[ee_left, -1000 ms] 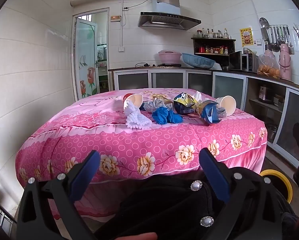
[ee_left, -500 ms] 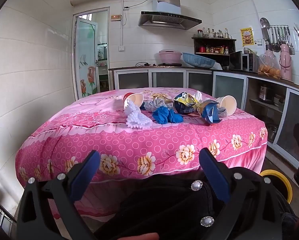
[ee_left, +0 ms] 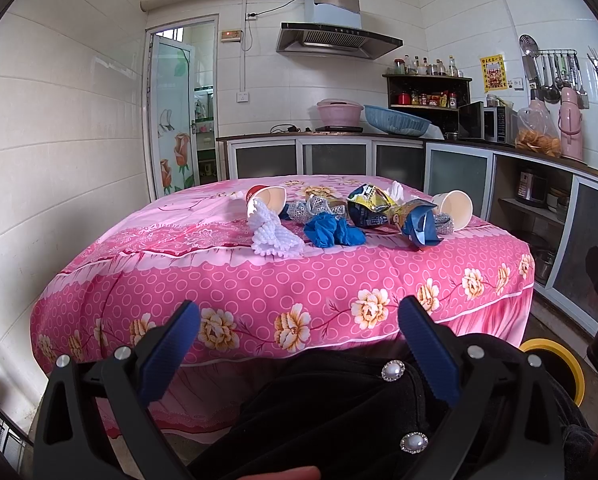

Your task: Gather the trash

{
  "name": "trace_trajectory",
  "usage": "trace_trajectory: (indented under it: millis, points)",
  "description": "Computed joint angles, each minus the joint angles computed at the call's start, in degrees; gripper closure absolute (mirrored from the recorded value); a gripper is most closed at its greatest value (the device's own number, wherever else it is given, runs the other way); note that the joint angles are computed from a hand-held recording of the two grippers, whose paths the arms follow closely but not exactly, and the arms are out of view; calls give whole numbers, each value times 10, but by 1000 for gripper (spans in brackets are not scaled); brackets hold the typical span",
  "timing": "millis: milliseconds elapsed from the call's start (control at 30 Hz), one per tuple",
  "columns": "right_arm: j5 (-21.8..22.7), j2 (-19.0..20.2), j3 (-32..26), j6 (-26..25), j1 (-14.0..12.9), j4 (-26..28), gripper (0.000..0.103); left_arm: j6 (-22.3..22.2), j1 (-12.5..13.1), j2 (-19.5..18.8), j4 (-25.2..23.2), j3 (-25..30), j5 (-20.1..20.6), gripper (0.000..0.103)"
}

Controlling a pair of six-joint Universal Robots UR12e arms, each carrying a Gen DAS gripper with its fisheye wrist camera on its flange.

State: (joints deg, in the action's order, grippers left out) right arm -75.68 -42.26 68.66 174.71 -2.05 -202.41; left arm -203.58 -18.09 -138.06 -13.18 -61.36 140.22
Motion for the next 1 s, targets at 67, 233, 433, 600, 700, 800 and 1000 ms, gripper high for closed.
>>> trace_trajectory:
  millis: [67, 233, 433, 600, 700, 800, 1000]
  points:
    - [0, 0, -1, 0, 0, 1, 8, 0, 0, 0, 0, 0, 0, 7]
    - [0, 0, -1, 0, 0, 2, 8, -1, 0, 0, 0, -1, 0, 7]
    - [0, 2, -4, 0, 0, 5, 8, -2, 0, 0, -2, 0, 0, 7]
    - [-1, 2, -3, 0, 0, 6, 8, -1, 0, 0, -2, 0, 0, 7]
    - [-2, 4, -5, 0, 1, 7, 8, -2, 0, 0, -3, 0, 0, 7]
    - [-2, 7, -7, 1, 2, 6, 8, -2, 0, 0, -3, 0, 0, 7]
    - [-3, 9, -8, 1, 2, 6, 8, -3, 0, 1, -4, 0, -1, 8]
